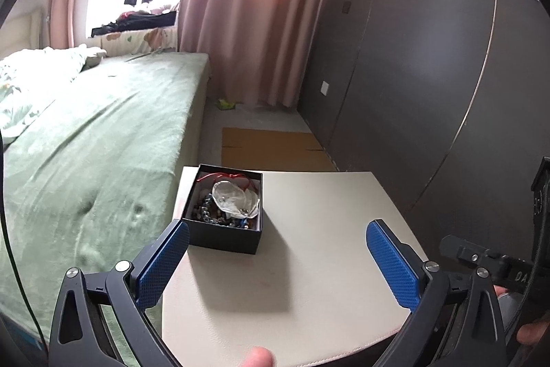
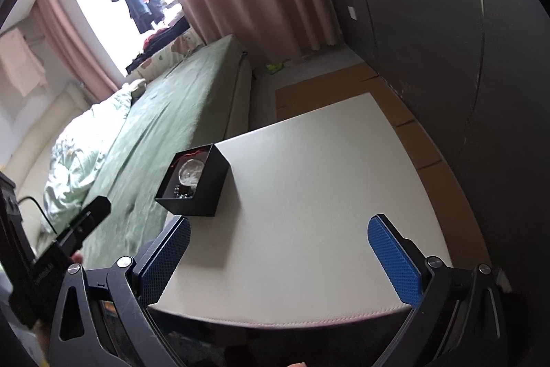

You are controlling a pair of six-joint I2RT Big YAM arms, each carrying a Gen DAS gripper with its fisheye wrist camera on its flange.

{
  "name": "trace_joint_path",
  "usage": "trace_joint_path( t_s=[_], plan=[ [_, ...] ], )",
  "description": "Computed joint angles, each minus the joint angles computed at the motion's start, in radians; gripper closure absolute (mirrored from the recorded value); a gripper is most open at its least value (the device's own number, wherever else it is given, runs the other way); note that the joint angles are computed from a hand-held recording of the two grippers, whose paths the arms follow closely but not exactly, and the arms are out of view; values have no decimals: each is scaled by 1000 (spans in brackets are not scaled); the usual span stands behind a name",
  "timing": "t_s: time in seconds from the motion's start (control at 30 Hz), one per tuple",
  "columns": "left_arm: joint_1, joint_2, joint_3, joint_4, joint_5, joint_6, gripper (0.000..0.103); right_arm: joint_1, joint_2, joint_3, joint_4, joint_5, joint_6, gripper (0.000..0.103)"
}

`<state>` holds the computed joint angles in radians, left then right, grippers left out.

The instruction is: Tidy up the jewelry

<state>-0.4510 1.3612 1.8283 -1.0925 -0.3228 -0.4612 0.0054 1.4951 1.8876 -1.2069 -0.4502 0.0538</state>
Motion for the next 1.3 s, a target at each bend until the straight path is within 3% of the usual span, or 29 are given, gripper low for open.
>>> trace_joint_path(
  t_s=[0.53,1.3],
  plan=[
    [-8,4,-3,-11,-45,-2,0,6,2,-2,-17,-9,-16,0],
    [0,24,25,-30,-16,-5,0,11,5,10,-6,-11,-29,0]
  ],
)
